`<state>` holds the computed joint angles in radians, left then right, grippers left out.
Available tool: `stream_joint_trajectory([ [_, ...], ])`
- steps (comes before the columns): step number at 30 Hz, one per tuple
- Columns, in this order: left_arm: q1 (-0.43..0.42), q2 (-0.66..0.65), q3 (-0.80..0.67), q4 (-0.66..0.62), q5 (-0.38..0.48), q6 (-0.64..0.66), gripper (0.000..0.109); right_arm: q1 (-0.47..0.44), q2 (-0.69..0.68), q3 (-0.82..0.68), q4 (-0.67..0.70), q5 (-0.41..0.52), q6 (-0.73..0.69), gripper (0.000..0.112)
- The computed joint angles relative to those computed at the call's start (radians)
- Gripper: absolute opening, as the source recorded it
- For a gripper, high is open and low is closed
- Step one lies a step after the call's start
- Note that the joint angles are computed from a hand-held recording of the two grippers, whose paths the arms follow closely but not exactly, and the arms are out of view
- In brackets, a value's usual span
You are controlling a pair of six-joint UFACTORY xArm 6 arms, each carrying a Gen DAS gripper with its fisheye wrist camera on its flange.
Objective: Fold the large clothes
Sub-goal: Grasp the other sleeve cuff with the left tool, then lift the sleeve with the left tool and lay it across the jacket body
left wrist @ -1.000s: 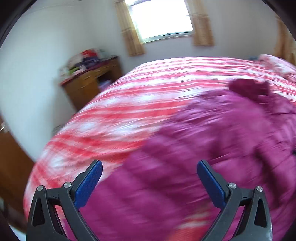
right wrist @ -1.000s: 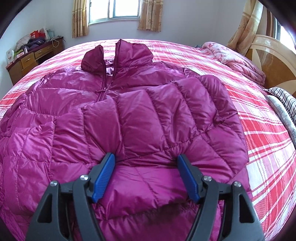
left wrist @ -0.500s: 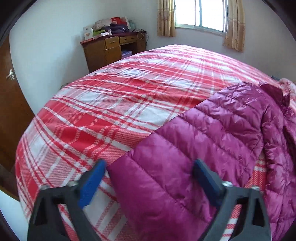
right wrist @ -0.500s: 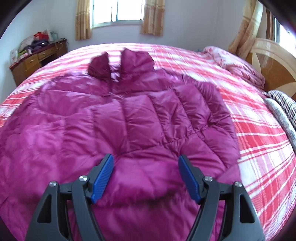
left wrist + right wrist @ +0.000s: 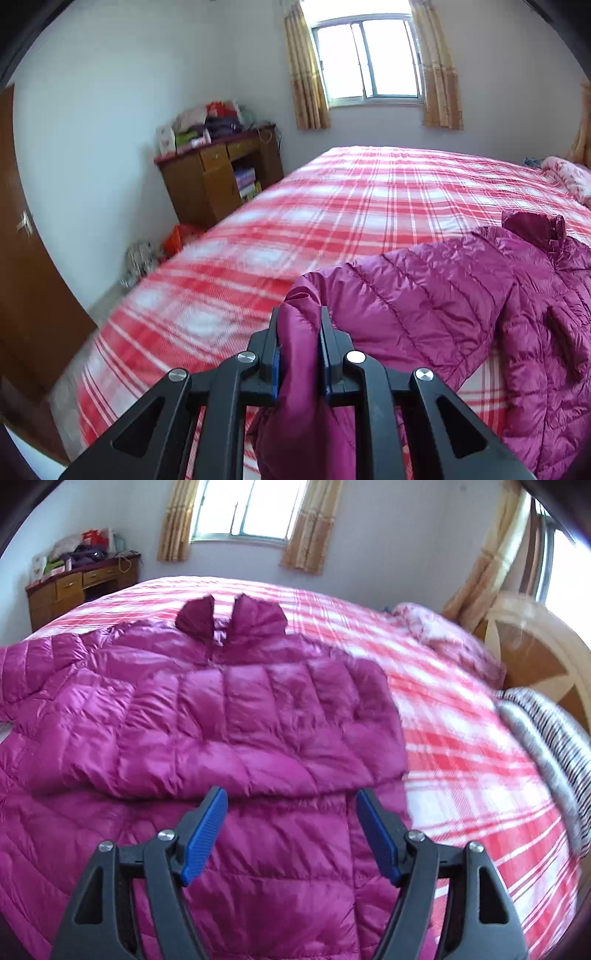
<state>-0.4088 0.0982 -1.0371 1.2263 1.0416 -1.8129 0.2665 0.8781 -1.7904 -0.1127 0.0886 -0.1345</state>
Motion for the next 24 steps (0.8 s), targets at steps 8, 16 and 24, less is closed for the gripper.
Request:
stream_joint_trajectory([
  [8, -0.028, 0.106, -0.240, 0.051, 0.022, 0.172, 0.015, 0.011, 0.025, -0.026, 0.278, 0.038, -0.211, 0.076],
  [16, -0.108, 0.289, -0.536, 0.076, -0.040, 0.382, 0.015, 0.016, 0.022, -0.012, 0.358, 0.030, -0.260, 0.080],
  [24, -0.154, 0.521, -0.890, 0.007, -0.089, 0.608, 0.015, 0.018, 0.024, -0.021, 0.444, 0.040, -0.325, 0.080],
])
